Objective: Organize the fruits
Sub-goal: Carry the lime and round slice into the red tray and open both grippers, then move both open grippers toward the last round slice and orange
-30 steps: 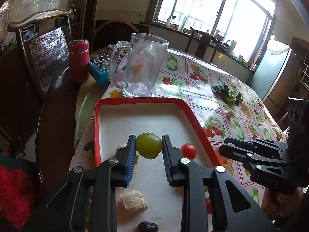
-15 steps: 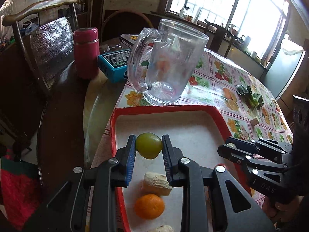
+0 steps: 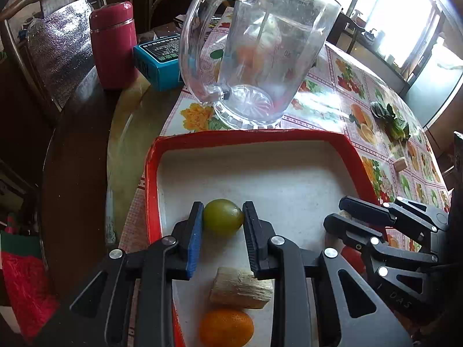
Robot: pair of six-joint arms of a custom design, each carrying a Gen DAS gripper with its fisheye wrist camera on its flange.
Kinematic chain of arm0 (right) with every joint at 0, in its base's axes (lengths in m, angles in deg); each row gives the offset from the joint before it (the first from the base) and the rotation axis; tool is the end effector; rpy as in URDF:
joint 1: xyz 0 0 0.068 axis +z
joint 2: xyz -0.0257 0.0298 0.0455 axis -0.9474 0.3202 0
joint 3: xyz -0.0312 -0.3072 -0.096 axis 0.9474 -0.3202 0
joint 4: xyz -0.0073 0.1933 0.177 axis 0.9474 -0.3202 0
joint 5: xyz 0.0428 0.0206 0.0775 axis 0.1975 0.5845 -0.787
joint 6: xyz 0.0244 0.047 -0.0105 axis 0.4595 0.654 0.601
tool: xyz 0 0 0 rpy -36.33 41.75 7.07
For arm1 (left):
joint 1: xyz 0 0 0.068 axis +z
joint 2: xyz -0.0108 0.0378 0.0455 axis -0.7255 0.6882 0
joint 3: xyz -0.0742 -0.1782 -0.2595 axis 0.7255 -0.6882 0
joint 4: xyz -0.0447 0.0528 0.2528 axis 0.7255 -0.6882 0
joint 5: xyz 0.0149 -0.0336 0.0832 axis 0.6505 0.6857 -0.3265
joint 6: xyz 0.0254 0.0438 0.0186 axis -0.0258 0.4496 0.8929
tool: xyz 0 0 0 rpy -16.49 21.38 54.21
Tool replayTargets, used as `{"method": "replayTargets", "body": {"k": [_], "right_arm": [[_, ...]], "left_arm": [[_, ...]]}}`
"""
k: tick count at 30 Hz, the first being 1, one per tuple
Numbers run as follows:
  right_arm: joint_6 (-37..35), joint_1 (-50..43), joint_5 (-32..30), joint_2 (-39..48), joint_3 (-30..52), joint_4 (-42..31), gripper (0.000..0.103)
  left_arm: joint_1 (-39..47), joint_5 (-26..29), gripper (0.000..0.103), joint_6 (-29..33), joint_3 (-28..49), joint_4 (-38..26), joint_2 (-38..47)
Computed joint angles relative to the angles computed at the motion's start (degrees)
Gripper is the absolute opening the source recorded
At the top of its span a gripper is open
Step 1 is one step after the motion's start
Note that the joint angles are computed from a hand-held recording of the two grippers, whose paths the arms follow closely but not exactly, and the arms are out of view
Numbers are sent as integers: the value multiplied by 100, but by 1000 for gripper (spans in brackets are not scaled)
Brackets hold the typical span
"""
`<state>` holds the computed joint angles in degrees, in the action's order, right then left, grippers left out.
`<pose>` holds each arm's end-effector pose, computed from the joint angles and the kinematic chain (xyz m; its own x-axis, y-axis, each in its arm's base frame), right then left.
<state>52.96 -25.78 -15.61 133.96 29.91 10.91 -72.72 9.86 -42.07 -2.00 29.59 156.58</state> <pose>0.2443 0.2512 0.0886 -0.6850 -0.4666 -0.5594 -0.6281 0.7674 0.1290 0.2048 -0.0945 0.0926 -0.8308 -0.2138 -0.5139 -0.1349 0.9731 -0.1867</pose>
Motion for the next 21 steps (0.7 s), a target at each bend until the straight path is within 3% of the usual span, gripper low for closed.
{"method": "replayTargets", "body": {"k": [3,9,21], "right_arm": [[49,6,16,-177,-193,80,34],[77,-41,-7,-882,-800,255,34],[56,-542,-55,-2304,-2154,407,36]], "left_arm": [[-99,-210,41,-124,-110,-35,-218],[-429,-495,48,-391,-310,-262,-758],[-1739,-1160,49,-1242,-243,-1009,-1484]]}}
